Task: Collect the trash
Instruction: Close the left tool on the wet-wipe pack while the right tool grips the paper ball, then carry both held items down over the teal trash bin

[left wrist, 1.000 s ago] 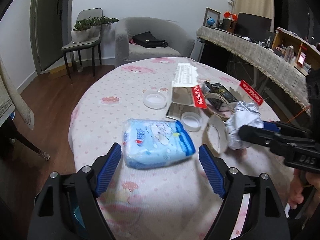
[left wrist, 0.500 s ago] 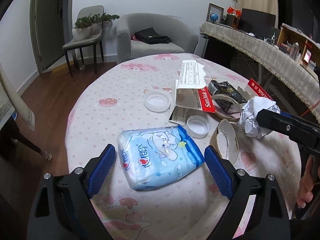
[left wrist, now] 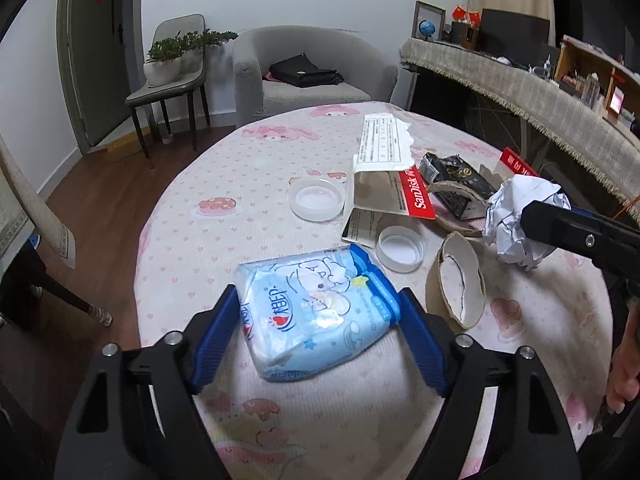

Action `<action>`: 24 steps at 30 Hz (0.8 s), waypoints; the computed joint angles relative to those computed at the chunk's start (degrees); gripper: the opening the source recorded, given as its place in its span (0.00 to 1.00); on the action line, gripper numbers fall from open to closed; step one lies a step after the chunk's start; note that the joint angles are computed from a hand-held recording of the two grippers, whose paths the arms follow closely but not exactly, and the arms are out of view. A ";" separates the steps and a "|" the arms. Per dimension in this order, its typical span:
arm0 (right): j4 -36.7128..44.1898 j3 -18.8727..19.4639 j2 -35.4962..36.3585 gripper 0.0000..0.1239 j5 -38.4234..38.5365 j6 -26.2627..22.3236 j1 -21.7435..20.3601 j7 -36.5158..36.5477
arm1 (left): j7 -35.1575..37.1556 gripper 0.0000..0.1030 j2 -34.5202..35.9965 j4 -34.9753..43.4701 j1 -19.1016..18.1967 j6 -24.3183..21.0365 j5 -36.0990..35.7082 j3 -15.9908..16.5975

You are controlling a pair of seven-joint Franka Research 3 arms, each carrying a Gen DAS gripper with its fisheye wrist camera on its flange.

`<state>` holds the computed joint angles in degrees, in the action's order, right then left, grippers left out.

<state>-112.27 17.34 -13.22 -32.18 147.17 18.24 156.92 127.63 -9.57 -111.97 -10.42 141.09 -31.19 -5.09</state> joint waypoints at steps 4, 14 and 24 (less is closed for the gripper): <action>2.32 0.65 1.19 0.35 -1.65 -0.82 0.30 0.20 | 1.33 0.77 -0.80 0.09 0.19 -0.08 -3.46 1.22; 12.27 -1.28 10.42 0.35 -3.86 -0.08 5.62 -0.99 | 2.53 0.77 -1.65 0.49 3.46 -0.36 -6.22 3.95; 29.73 -5.40 25.63 0.35 0.21 -2.08 14.33 -9.56 | 0.77 0.77 1.62 2.49 10.12 -4.14 -3.35 6.32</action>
